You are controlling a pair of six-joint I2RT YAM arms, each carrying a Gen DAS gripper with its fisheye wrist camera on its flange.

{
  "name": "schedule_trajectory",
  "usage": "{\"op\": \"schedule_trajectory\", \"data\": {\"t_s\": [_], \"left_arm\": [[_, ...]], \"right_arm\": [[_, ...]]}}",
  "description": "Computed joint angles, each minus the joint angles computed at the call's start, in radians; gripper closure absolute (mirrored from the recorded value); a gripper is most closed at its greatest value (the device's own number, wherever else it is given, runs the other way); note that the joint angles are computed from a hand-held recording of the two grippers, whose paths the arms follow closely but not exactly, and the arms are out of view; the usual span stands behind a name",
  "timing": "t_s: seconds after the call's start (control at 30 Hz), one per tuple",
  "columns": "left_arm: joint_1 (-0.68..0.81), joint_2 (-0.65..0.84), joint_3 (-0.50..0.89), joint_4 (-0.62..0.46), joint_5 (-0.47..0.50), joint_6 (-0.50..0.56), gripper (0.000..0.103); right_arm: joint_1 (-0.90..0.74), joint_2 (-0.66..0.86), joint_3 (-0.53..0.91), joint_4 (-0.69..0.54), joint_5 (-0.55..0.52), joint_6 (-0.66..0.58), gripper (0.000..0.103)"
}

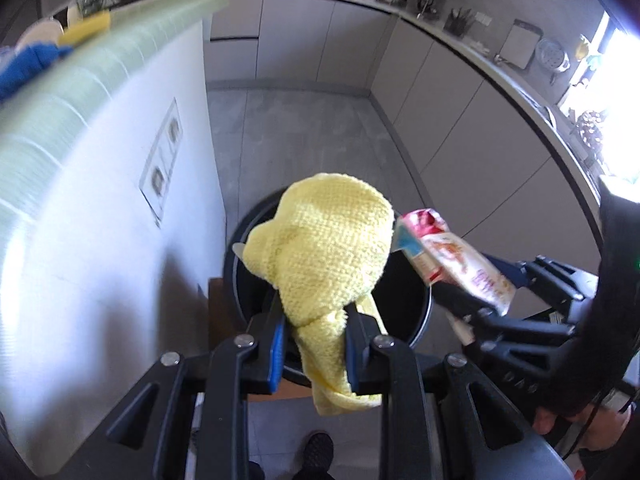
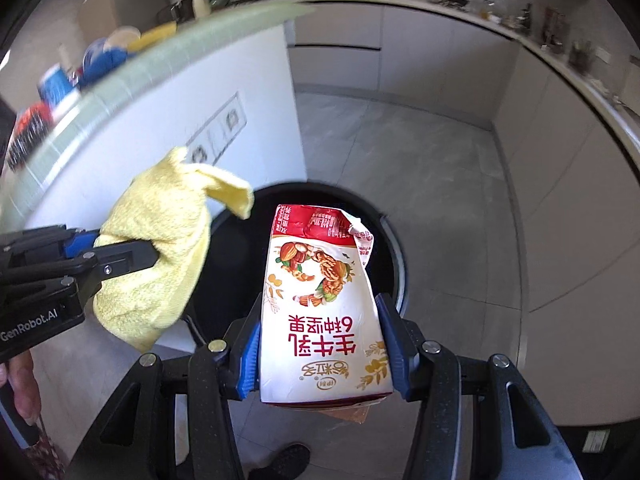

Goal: Collect trash
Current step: 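Carry carton and cloth over the black bin with both tools, then open both tools to drop carton and cloth into the bin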

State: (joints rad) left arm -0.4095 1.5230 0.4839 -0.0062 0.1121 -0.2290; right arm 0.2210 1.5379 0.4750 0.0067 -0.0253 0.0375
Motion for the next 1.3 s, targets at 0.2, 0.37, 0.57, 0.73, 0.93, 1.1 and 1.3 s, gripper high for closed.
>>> {"op": "schedule_trajectory", "data": {"t_s": [0.2,0.37,0.57,0.73,0.93,1.1,1.3], "left_arm": [[0.028,0.128,0.026,0.093,0.011,-0.073,0.030],[0.033,0.026,-0.005,0.024,-0.042,-0.055,0.029],[-0.007,-0.094,-0.013,-0.076,-0.091,-0.083,0.029],[-0.043,-0.251,-0.004,-0.193,-0.123,-0.093,0.029],[-0.039,-0.440,0.048,-0.375,-0.155,-0.092,0.026],[-0.008,-0.638,0.068,-0.522,-0.208,-0.072,0.003],[0.189,-0.822,0.084,-0.670,-0.143,0.047,0.003]], "right_arm": [[0.036,0.324,0.058,0.220,0.049,-0.133,0.020],[-0.010,0.320,0.053,0.208,0.063,-0.169,0.013],[-0.087,0.162,0.029,0.051,0.055,-0.123,0.009],[-0.128,-0.022,0.018,-0.094,0.023,-0.067,0.009],[-0.113,-0.246,0.065,-0.316,-0.004,0.041,0.008],[-0.031,-0.378,0.112,-0.445,-0.024,0.129,0.000],[0.170,-0.442,0.213,-0.547,0.063,0.221,0.000]]}}
